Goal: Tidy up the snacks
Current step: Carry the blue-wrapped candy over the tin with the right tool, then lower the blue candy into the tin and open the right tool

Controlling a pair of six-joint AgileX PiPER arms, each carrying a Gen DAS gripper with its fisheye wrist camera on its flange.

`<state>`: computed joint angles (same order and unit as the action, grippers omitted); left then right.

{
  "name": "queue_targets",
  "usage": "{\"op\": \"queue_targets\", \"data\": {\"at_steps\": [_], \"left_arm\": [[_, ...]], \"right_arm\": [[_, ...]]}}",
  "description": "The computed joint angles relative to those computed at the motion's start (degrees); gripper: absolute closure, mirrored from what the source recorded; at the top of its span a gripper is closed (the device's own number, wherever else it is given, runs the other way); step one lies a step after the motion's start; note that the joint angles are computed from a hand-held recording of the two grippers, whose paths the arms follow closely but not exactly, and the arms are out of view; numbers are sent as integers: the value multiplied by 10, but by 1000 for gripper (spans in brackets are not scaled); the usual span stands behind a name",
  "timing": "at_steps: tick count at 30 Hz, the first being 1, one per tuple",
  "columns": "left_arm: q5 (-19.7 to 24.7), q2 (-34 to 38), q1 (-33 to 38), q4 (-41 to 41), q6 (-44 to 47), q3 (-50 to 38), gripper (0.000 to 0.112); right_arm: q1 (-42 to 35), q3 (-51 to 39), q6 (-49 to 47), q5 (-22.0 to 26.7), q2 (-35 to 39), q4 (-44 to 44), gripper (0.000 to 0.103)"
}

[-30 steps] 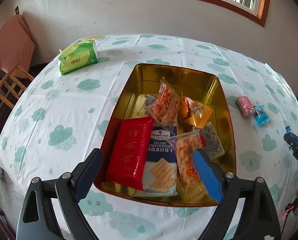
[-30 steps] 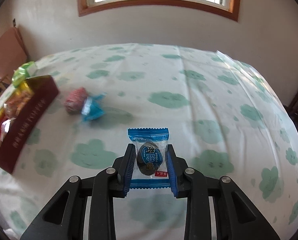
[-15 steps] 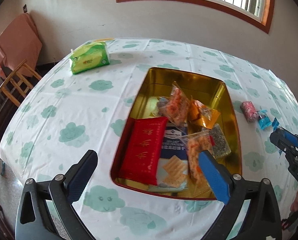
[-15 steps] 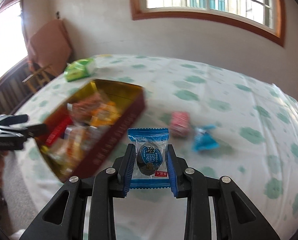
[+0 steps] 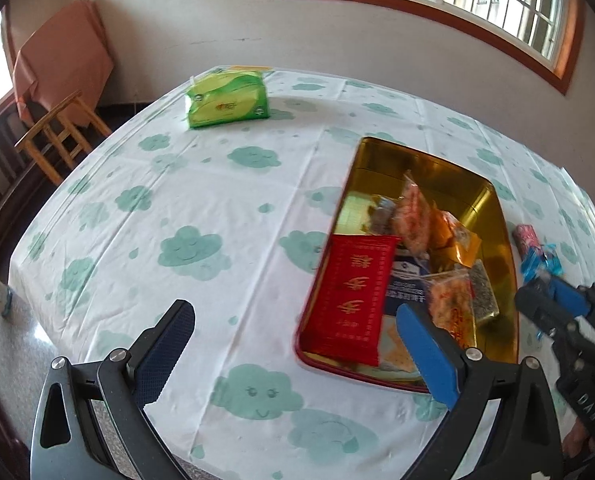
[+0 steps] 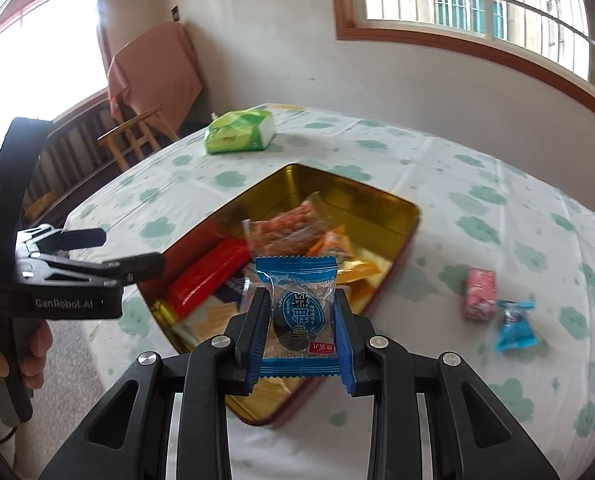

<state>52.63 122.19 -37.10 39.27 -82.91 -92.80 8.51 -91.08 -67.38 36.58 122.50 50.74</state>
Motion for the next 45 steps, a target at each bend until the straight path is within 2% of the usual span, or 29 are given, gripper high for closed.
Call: {"op": "queue_targets", "data": {"at_steps": [14, 22, 30, 35, 45], "left_arm": [[-6, -17, 8, 7, -11, 33, 12], [-14, -17, 10, 6, -13, 38, 12], [-16, -12, 11, 2, -12, 34, 12], [-16, -8, 11, -1, -10, 30, 12], [-6, -8, 3, 2, -5, 13, 12]], "right_arm": [[46, -26, 39, -22, 39, -51, 72], [55, -47, 81, -19, 64, -89, 71], [52, -52, 82, -15, 72, -83, 68], [42, -42, 54, -11, 61, -50, 55], [-16, -18, -22, 1, 19, 29, 54]]}}
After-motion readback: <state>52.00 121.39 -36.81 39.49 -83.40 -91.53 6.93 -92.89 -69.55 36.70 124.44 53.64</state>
